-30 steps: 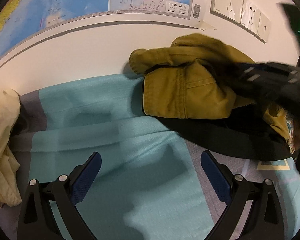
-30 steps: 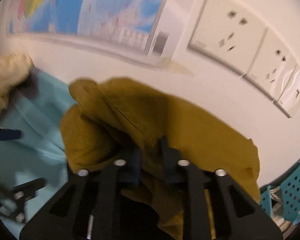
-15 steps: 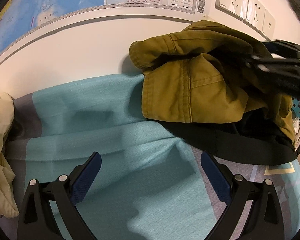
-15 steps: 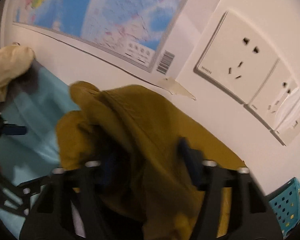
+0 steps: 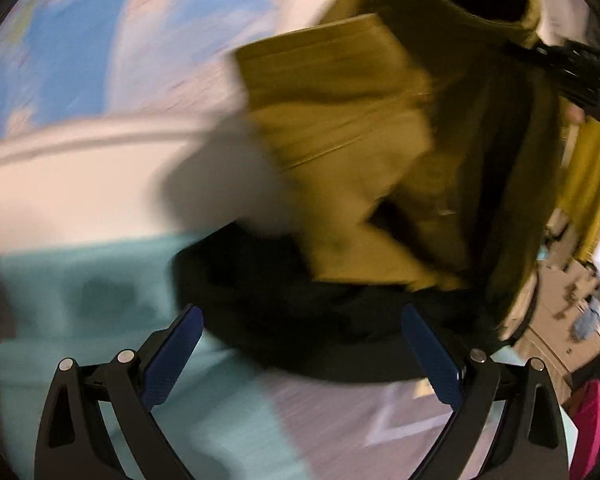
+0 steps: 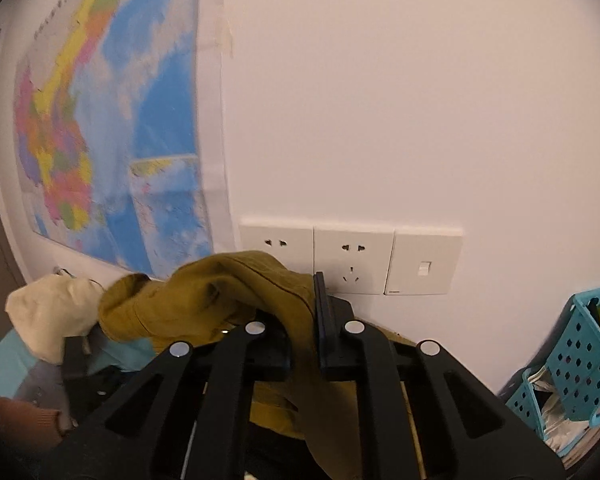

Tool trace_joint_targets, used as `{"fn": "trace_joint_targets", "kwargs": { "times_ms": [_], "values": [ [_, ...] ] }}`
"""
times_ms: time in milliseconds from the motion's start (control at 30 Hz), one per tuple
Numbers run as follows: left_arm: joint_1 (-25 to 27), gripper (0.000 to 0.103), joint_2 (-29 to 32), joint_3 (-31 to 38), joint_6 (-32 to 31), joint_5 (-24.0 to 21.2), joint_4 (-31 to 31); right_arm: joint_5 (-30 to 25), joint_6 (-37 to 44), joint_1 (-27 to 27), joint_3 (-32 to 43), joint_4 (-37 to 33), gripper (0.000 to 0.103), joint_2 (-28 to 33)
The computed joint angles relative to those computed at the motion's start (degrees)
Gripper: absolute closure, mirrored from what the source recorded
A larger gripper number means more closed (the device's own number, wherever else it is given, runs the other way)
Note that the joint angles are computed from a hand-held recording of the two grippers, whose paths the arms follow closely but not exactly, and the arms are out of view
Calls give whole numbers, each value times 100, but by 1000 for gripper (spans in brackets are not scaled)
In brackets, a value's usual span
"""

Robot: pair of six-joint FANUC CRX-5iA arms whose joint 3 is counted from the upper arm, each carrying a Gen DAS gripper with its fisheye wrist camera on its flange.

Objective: Fold large clothes

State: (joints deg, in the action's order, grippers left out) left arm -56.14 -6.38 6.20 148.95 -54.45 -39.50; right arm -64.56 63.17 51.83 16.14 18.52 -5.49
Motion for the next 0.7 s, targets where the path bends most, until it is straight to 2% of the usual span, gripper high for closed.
{"fn": "trace_joint_targets", "kwargs": {
  "times_ms": [133,167,200,233,267,300,367,433,500,533,633,700],
  "values": [
    [240,7,514,558,-132,-61,90,119,-145,108,-116,102,94,-273],
    [405,16,623,648,-128,-67,274,155,-226,158,-125,200,94,-267],
    [579,43,665,648,-206,86,507,88,-97,59,-33,105,94,-311],
    [764,62,684,631,-360,258,761,49,-70,31,-6,115,95,-363],
    [915,100,651,566,-614,486,1042,3,-99,36,2,165,95,-413],
    [938,99,643,622,-726,561,1082,-44,-148,84,12,282,95,-484],
    [736,100,618,951,-624,384,635,-123,-328,223,-35,738,95,-611],
    [557,101,461,1218,-579,488,286,-140,-406,334,-14,1092,95,-773],
    [505,101,370,1507,-884,573,378,-171,-555,524,97,1491,95,-908],
    [317,101,377,1742,-911,431,112,-167,-669,669,152,1746,95,-989],
    [-653,102,338,2437,-895,-128,-1283,-410,-745,1437,433,2693,96,-1124],
    [-1110,102,253,2705,-1006,-376,-1765,-663,-769,1947,634,3201,96,-1154]
  ]
}}
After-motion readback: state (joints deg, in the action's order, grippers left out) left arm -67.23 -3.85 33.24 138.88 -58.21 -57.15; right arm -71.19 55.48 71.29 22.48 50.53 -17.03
